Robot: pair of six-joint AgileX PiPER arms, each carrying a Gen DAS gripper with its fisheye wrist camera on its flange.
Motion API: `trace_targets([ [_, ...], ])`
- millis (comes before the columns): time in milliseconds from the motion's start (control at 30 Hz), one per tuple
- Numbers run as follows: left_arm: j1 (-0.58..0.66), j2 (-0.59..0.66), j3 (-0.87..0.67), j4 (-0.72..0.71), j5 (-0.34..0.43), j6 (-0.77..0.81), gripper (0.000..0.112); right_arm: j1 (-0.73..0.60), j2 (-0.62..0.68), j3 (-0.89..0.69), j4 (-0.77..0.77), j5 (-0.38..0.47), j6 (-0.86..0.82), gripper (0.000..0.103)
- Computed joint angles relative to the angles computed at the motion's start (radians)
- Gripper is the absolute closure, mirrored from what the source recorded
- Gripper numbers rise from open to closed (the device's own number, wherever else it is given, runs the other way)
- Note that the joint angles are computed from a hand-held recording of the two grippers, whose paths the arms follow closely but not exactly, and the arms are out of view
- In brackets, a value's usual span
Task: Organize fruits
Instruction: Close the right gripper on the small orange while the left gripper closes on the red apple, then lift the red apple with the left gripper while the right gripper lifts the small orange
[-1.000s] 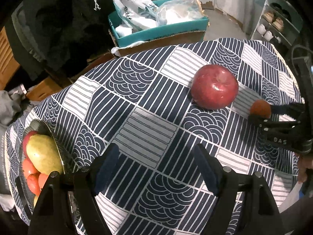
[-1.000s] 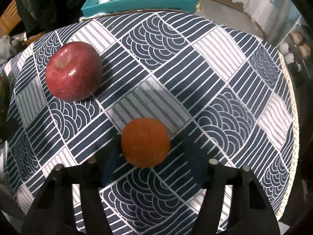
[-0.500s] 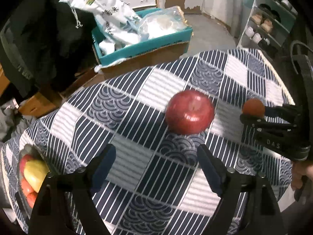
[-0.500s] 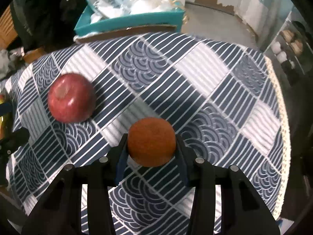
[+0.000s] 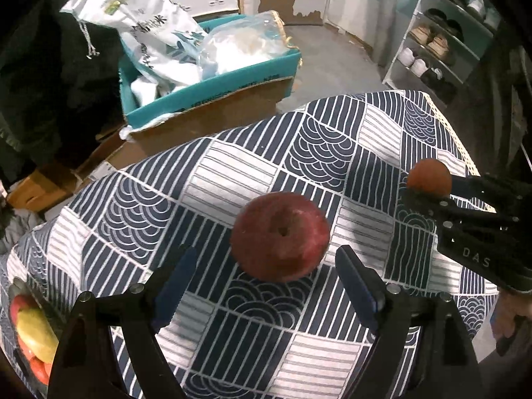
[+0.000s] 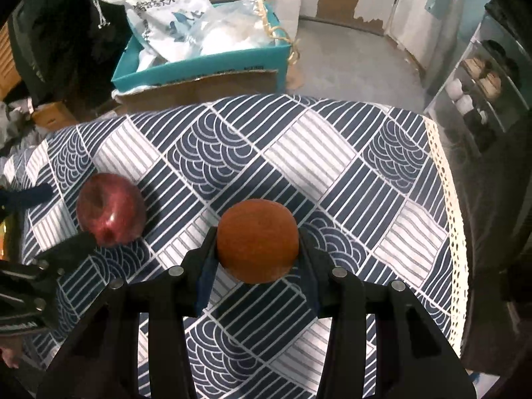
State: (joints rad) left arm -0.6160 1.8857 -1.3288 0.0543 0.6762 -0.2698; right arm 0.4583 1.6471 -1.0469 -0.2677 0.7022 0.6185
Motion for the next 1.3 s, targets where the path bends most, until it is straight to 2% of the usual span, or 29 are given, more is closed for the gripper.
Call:
trace_targets([
  [467,0.017,0.123,-0.063,-0.089,-0.005,0.026,0.026,-0.050,0.017,0.012,0.063,-0.052,-0.037,0.059],
  [633,0.044,0.147,-0.067,-0.167,-0.018,0.079,0.025,-0.054,0.026,0.008,0.079,-0.055,-0.047,0.059],
  [767,0.061,0.144,-0.050,-0.258,-0.039,0.159,0.032,-0.048,0.030,0.001,0.076,-0.054,-0.043,0.059],
  [967,0.037,0.130,-0.038,-0.174,-0.046,0.092,0.033,-0.031,0.023,0.003,0.048,-0.055,-0.021,0.059],
  [1100,0.025,0.091,0.001,-0.119,-0.063,0.040,0.033,-0.018,0.006,0.006,0.026,-0.048,0.000,0.059],
  [1300,0.022,0.014,0.043,-0.043,-0.050,-0.039,0.033,0.009,-0.025,0.001,0.003,-0.027,0.022,0.059],
])
